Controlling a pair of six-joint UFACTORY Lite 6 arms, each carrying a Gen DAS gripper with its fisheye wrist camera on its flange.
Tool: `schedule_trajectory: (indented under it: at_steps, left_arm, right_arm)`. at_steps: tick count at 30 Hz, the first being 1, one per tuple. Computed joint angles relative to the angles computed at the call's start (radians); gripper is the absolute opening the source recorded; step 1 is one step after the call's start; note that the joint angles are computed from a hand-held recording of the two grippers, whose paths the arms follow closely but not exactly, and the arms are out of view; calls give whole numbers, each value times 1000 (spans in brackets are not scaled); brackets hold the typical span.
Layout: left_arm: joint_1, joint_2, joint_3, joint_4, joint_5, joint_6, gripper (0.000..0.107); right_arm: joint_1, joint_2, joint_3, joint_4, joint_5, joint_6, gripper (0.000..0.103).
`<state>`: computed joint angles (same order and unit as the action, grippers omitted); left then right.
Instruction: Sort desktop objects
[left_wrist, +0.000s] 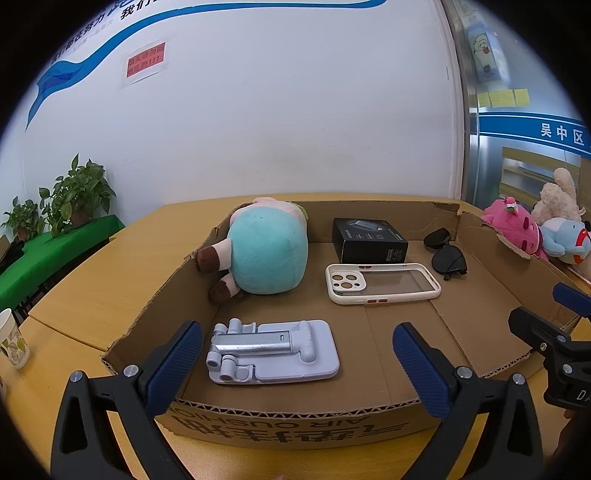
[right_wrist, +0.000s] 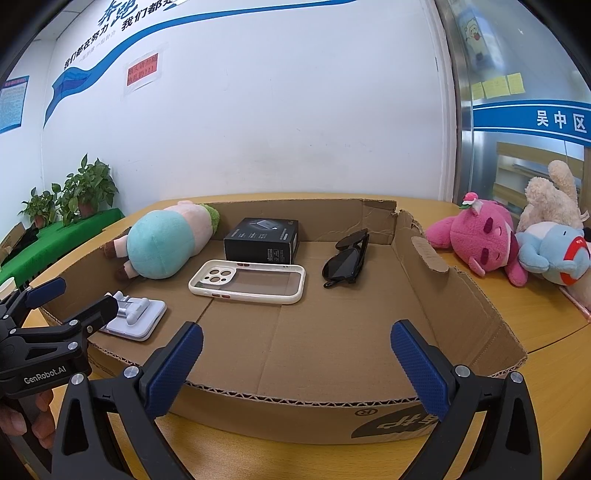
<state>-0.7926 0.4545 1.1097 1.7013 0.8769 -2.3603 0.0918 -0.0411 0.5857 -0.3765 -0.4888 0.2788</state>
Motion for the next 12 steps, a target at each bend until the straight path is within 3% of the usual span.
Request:
schedule_trajectory:
  at_steps: [12]
  left_arm:
    - [-1,2,3,-4,1,2,102]
  right_arm:
    - [0,-3,0,11,6,-6,103]
